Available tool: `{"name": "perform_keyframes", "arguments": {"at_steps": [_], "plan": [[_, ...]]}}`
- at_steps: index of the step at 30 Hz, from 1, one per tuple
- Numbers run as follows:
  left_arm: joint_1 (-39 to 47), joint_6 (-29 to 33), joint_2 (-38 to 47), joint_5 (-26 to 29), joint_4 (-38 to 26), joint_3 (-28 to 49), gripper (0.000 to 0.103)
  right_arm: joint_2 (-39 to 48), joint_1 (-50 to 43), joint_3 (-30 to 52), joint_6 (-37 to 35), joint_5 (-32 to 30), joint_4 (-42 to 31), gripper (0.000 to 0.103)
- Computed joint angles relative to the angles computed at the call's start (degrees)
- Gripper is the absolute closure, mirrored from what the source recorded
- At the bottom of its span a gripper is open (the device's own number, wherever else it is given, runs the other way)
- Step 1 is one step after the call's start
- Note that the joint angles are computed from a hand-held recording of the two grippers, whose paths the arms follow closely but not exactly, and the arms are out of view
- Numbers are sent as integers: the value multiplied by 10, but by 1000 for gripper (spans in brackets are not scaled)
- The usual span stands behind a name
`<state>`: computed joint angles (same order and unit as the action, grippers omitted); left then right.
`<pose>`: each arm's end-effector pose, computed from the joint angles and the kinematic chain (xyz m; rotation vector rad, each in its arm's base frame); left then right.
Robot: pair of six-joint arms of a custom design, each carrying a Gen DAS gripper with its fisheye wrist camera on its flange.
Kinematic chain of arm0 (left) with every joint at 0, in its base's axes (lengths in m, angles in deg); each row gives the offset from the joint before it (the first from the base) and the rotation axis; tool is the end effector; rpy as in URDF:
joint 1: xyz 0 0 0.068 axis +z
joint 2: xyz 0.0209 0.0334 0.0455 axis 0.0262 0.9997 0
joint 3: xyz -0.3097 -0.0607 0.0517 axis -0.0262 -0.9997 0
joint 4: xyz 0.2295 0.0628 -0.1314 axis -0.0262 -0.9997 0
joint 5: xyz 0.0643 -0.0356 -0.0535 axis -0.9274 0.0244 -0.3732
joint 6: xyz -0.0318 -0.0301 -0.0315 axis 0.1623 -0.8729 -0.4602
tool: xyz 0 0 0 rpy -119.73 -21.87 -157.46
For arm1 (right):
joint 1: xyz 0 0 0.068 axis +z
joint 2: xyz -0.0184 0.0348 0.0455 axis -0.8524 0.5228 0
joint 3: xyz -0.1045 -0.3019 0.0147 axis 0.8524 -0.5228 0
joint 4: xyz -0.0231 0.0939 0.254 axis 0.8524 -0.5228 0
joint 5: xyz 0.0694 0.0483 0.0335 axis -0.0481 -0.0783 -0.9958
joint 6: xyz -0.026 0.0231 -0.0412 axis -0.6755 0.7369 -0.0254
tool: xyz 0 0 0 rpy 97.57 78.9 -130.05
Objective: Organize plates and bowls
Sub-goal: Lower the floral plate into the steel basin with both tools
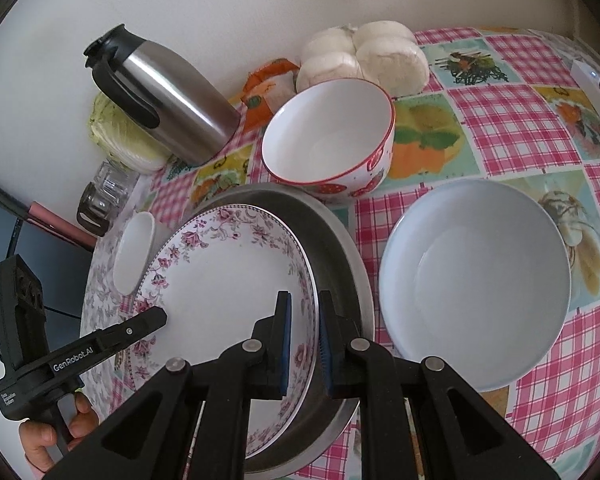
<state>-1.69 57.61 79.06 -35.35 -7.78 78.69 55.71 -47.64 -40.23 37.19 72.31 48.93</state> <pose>0.2633 -0.0297 0.1896 0.3489 2.8028 -0.6089 0.1659 0.0328 0.1989 0.6928 2.4383 0.4257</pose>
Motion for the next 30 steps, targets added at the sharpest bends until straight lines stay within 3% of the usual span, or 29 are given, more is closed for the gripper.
{"name": "perform_keyframes", "arguments": {"at_steps": [30], "plan": [[-39,-3,30,-67,40,-7,75,83,29,17,0,34,20,88]]}}
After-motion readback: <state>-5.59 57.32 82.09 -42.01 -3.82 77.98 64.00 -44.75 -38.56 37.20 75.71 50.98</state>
